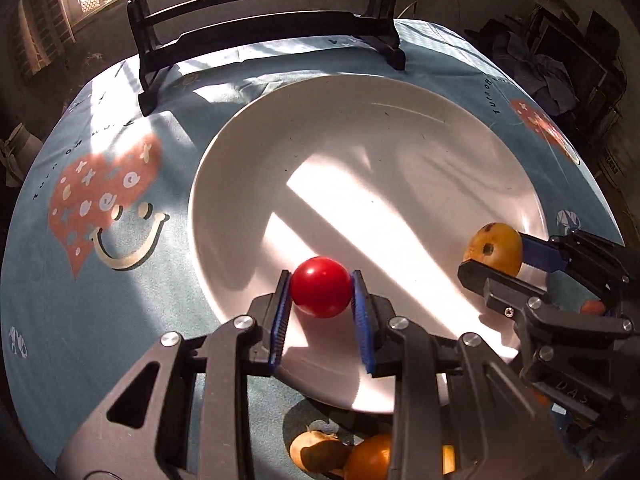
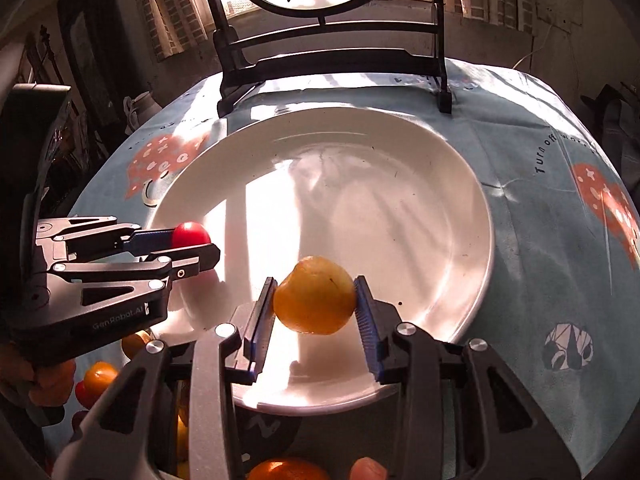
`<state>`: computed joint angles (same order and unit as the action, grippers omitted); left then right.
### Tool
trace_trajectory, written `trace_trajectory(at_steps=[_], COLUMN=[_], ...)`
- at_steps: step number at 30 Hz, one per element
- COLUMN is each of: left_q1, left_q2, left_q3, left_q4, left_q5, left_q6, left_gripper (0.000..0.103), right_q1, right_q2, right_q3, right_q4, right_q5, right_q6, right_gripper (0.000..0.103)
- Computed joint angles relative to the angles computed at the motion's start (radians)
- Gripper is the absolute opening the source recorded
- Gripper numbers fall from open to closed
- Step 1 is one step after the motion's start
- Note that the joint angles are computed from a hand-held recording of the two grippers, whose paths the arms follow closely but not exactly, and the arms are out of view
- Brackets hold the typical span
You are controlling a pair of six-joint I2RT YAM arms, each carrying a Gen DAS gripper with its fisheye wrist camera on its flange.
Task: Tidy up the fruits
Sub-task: 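Carry both fruits onto the white plate and open both grippers, then grasp the tangerine with the right gripper while the left grasps the dark red plum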
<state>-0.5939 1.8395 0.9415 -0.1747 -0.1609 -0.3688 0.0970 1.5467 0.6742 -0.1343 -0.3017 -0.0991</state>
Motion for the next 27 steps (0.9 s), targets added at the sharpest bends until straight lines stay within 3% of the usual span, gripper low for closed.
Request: trace_trajectory(at_steps=[2,5,8,10,15,19,27], left_q1=[-0.006,-0.036,-0.081,-0.129,-0.264,-0.389,-0.455], left_q2=[0.006,-0.064,-0.233,-0.365,-0.656,-0.656,-0.715], left_q3=[0.005,-0.053,-0.169,-0.261,-0.508,-0.555,-0.642], left_q4=[-0.002,0.026,0.041,0.041,0.042,-0.087,-0.142], left_q5=[-0.016,-0.076,-0.146,-0.215,-0.349,-0.533,-0.539], left_q6=[-0.003,-0.016,-0.054,-0.087,-0.197,-0.397,-0.504], left_gripper=[0.035,0.067,0.091,0.093,0.101,0.101,0.101], right_q1=[0.003,-0.023,-0.085,-0.142,-0.257,-0.210,-0.189], right_q2=[0.003,-0.050,-0.202,-0.314,-0.517,-0.591,-0.534], right_q3=[0.001,-0.015,-0.084,-0.138,-0.274,-0.348,-0.354], right_q4=[0.000,-0.021,-0.058,-0.092,-0.165,-0.169,-0.163], right_q5=[-0.001,-0.046,-0.112,-0.157,-0.239,-0.153,-0.137], right_q6=[-0.003,-0.008,-0.032,-0.060,-0.156,-0.193,-0.214], right_gripper=[0.044,0.044,0.052,0.059,0.061,0.061,0.061])
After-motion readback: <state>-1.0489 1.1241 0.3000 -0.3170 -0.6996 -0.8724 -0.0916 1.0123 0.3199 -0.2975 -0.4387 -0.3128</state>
